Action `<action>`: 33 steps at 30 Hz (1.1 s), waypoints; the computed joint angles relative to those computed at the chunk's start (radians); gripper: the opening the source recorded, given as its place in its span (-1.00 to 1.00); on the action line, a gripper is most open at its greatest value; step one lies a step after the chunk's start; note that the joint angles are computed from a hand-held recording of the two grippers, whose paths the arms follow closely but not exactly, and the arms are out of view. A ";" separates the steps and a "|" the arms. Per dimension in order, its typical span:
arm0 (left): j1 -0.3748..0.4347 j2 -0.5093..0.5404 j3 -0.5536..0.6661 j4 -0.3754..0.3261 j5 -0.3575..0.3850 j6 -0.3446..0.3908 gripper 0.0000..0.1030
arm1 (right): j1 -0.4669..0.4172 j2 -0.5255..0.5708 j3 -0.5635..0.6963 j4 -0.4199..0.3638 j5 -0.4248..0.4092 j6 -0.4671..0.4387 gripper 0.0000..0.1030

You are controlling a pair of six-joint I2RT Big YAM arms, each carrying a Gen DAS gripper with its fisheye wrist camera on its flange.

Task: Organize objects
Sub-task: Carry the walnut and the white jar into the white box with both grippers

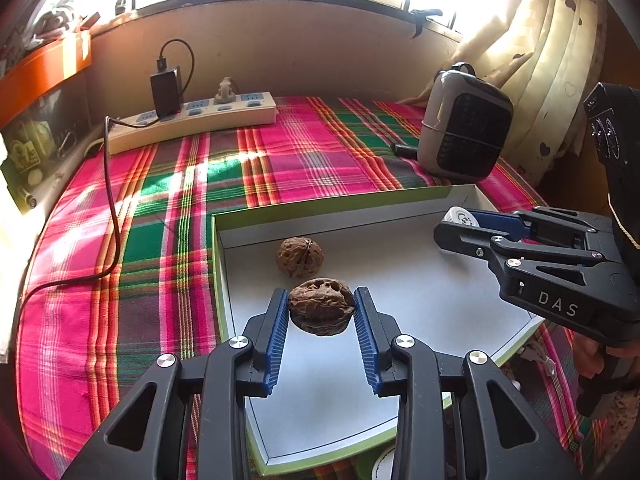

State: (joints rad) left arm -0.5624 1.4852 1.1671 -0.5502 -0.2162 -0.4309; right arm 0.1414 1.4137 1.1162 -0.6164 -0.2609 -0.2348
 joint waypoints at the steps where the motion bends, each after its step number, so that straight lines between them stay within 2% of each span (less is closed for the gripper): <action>1: 0.002 0.005 0.003 -0.002 0.000 -0.001 -0.40 | 0.004 0.008 0.008 -0.005 0.001 0.000 -0.45; 13: 0.012 0.037 0.019 -0.001 0.021 0.009 -0.40 | 0.047 0.080 0.067 -0.027 0.025 0.016 -0.44; 33: 0.001 0.051 0.032 -0.013 -0.015 0.031 -0.40 | 0.058 0.123 0.095 -0.035 0.057 0.023 -0.44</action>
